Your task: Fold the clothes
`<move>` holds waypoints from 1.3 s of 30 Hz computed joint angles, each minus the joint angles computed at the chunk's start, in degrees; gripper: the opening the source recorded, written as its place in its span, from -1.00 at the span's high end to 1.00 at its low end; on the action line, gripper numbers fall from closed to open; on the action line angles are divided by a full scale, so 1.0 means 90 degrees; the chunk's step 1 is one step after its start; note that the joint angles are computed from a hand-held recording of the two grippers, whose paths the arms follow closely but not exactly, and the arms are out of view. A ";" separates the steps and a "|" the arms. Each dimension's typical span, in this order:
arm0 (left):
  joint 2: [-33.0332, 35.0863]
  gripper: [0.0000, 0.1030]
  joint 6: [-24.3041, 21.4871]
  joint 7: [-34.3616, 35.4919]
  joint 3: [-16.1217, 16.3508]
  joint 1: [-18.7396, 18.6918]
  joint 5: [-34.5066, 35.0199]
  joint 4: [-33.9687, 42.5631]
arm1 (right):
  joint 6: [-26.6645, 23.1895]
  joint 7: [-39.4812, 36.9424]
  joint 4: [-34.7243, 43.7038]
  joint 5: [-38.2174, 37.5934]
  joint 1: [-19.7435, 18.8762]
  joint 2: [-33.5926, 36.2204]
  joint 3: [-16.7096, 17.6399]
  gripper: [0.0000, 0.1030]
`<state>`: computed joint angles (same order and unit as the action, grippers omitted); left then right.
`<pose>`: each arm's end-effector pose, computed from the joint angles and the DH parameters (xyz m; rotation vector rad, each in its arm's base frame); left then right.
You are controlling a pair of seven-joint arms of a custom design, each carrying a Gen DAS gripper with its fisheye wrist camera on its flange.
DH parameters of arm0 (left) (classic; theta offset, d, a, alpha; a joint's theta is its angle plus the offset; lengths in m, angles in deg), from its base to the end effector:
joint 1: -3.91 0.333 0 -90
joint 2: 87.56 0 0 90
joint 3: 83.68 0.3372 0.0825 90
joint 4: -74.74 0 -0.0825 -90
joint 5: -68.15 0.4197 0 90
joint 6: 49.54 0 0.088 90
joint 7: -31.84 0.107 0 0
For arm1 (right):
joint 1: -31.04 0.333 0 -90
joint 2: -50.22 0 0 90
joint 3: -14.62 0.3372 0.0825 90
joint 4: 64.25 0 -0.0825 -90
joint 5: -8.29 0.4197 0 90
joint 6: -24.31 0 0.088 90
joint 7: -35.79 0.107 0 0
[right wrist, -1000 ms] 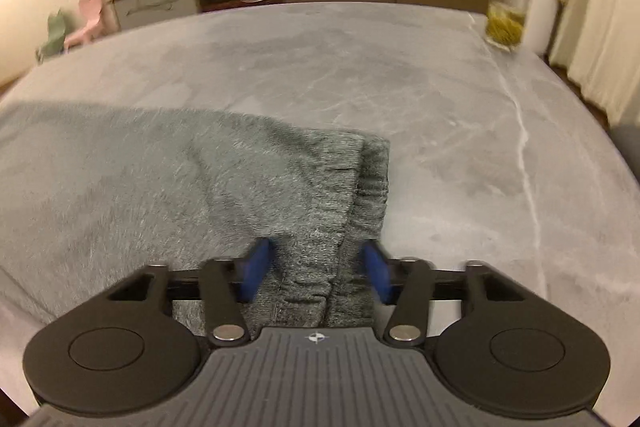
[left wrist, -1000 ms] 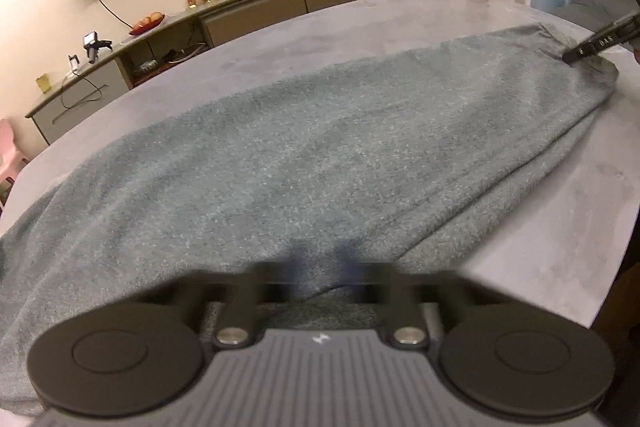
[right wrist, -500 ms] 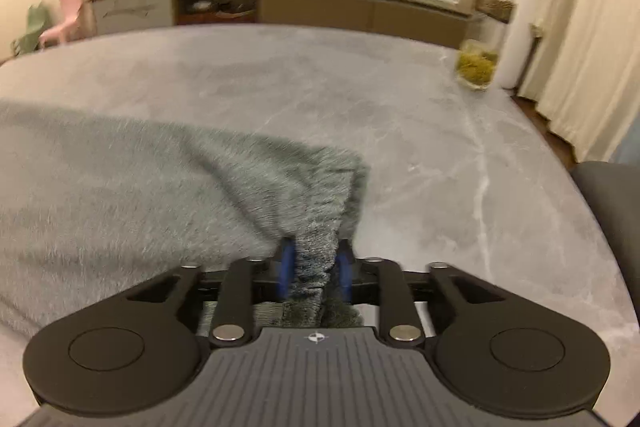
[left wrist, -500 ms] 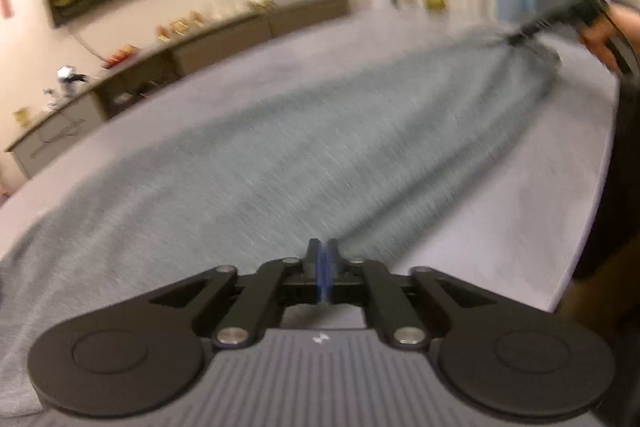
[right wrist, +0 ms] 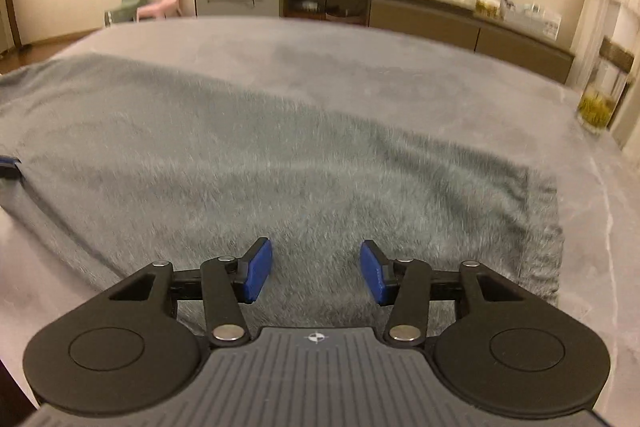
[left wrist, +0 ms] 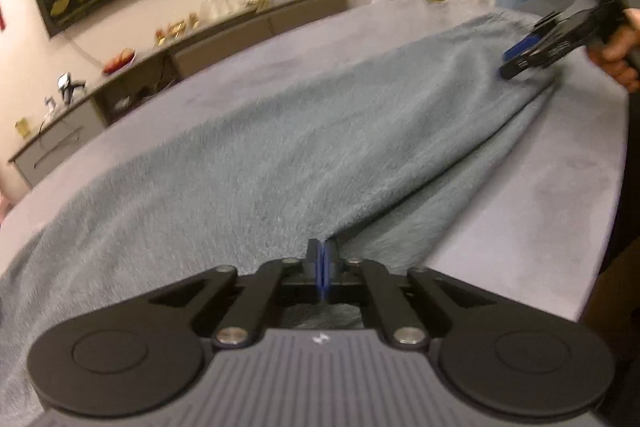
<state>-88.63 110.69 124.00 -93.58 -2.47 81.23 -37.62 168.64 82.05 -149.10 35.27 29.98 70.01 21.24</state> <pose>0.6067 -0.1890 0.5909 -1.2161 2.0578 -0.7229 0.7522 0.0546 0.5703 -2.1008 1.1732 -0.5349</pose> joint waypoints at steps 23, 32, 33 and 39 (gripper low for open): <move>-0.0336 0.70 -0.0455 -0.3126 -0.0092 0.1650 0.1836 0.0439 | -0.2550 -0.1675 0.0544 0.0316 0.0836 -0.0052 0.0189 -0.10; 0.2180 0.74 -0.3287 -0.3737 0.1057 0.1583 0.1808 0.3943 | -0.1474 -0.1080 0.2230 -0.0180 0.1224 0.1224 0.0324 -0.11; 0.2270 0.73 -0.3398 -0.3698 0.1150 0.1526 0.1783 0.4022 | -0.1351 -0.1050 0.2435 -0.0226 0.1234 0.1420 0.0375 -0.11; 0.2718 0.73 -0.3615 -0.3537 0.1572 0.1303 0.1779 0.4451 | -0.2181 -0.0553 0.3757 -0.0337 0.0999 0.2434 0.0572 -0.13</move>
